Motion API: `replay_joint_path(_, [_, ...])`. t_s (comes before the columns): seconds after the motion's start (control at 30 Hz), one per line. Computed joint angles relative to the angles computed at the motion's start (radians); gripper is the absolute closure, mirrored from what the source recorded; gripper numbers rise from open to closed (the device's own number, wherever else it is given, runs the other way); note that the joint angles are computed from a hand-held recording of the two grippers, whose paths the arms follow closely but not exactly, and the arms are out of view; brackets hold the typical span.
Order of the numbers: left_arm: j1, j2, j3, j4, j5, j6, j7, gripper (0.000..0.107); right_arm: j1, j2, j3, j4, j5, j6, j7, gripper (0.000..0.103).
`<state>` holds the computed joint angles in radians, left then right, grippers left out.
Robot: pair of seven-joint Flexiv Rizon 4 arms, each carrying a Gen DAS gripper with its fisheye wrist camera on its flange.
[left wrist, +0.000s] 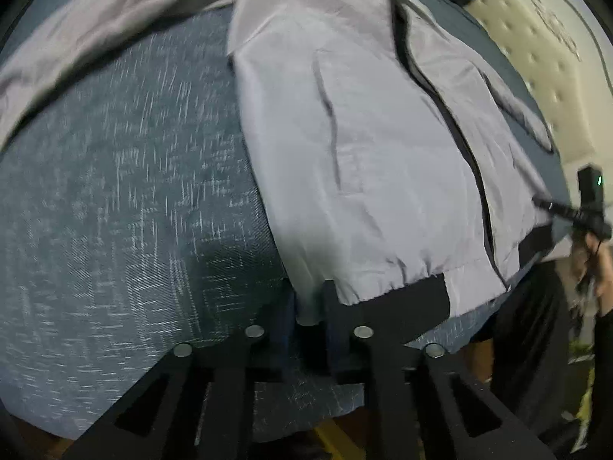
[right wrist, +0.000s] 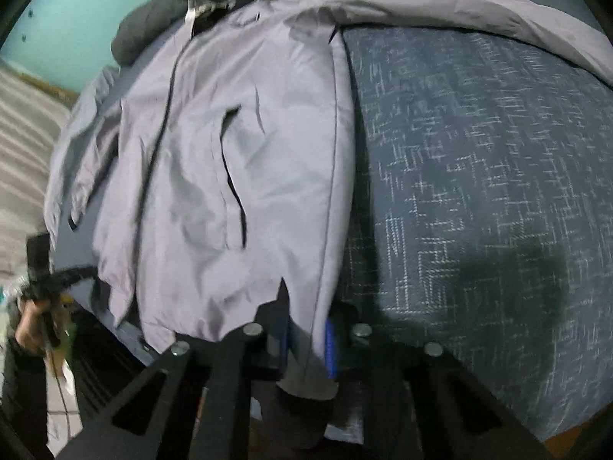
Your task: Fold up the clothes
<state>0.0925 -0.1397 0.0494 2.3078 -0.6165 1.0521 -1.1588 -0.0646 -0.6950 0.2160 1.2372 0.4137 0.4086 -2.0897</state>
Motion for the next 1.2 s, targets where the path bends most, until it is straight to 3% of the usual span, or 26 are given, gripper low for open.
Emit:
replay_joint_path(0.23, [-0.018,0.096,0.016,0.052,-0.003,-0.043,0.058,0.097,-0.010,0.076,-0.025,0.098,-0.019,0.100,-0.012,0.099])
replay_joint_path(0.5, [-0.030,0.066,0.018,0.068,0.037,-0.026,0.007,0.094,0.009,0.065,-0.042,0.132,-0.097,0.121,0.014,0.097])
replay_joint_path(0.57, [-0.034,0.057,0.015,0.060,0.066,-0.014,-0.024,0.093,0.009,0.067,-0.043,0.128,-0.108,0.120,0.018,0.087])
replay_joint_path(0.63, [-0.035,0.063,0.023,0.047,0.132,-0.002,-0.070,0.084,0.003,0.070,-0.043,0.118,-0.106,0.125,0.027,0.075])
replay_joint_path(0.67, [-0.033,0.065,0.026,0.040,0.151,0.012,-0.086,0.079,-0.016,0.065,-0.031,0.091,-0.078,0.112,0.022,0.066])
replay_joint_path(0.7, [-0.031,0.067,0.028,0.033,0.167,0.026,-0.101,0.065,-0.028,0.060,-0.023,0.070,-0.057,0.105,0.016,0.063])
replay_joint_path(0.73, [-0.029,0.065,0.025,0.029,0.155,0.042,-0.102,0.060,-0.033,0.056,-0.022,0.051,-0.044,0.110,0.017,0.060])
replay_joint_path(0.97, [-0.019,0.006,0.019,-0.058,0.113,0.123,-0.104,0.059,-0.019,-0.015,-0.012,-0.091,-0.020,0.100,0.066,0.055])
replay_joint_path(1.2, [0.040,-0.171,-0.009,-0.339,0.214,0.088,-0.169,0.055,0.038,-0.139,0.001,-0.321,-0.053,0.059,0.084,0.054])
